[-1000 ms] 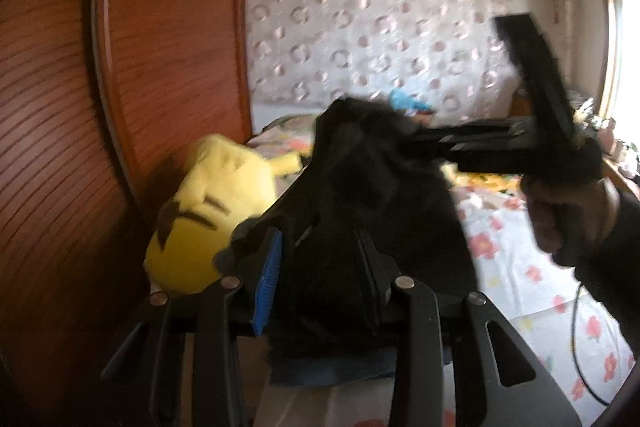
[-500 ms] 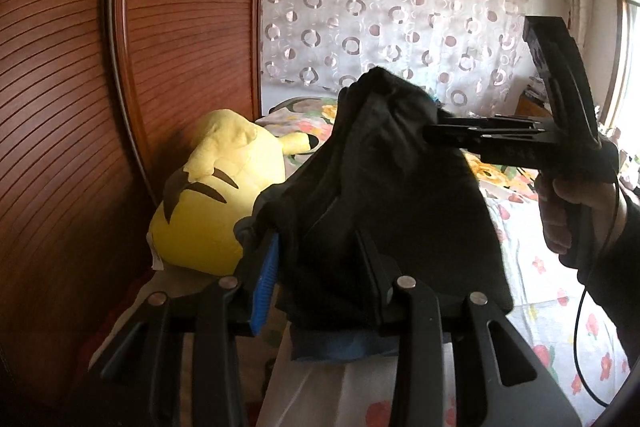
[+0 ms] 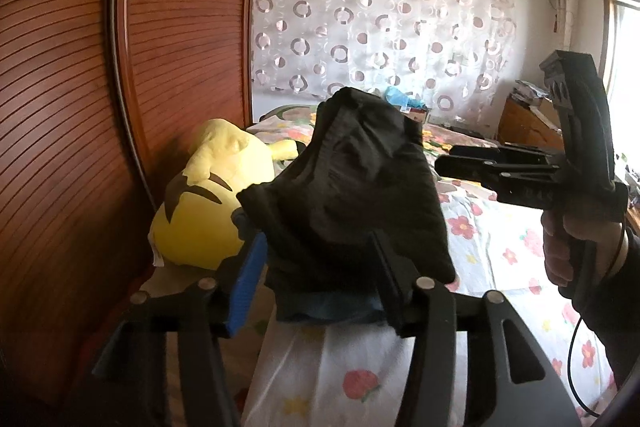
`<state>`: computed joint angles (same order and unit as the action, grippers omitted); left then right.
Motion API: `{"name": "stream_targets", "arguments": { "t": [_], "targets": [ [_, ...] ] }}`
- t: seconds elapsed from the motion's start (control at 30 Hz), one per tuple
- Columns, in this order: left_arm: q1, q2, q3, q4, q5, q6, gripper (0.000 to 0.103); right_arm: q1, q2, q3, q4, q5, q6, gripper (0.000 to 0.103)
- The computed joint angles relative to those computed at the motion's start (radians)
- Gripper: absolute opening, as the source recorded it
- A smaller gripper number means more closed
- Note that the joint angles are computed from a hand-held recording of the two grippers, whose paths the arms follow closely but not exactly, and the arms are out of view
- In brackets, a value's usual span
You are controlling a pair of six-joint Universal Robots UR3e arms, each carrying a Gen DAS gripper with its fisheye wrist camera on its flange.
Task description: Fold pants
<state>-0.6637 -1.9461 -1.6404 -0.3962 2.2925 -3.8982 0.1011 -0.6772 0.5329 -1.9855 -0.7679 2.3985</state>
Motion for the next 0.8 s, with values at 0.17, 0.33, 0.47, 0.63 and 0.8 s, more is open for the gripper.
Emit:
{"name": "stream_targets", "arguments": {
  "t": [0.17, 0.33, 0.47, 0.63, 0.8],
  "targets": [
    [-0.027, 0.007, 0.011, -0.027, 0.012, -0.012, 0.055, -0.036, -0.159, 0.275, -0.110, 0.027, -0.012, 0.045],
    [-0.065, 0.013, 0.024, -0.081, 0.031, -0.043, 0.056, -0.068, -0.276, 0.457, -0.174, 0.046, -0.021, 0.046],
    [-0.099, 0.003, 0.057, -0.132, 0.051, -0.072, 0.056, -0.094, -0.364, 0.596, -0.231, 0.051, -0.018, 0.047],
    [-0.143, -0.046, 0.144, -0.192, 0.080, -0.082, 0.056, -0.152, -0.514, 0.828, -0.315, 0.072, -0.026, 0.053],
    [-0.189, -0.113, 0.242, -0.222, 0.121, -0.074, 0.056, -0.218, -0.643, 1.006, -0.349, 0.085, -0.045, 0.058]
  ]
}}
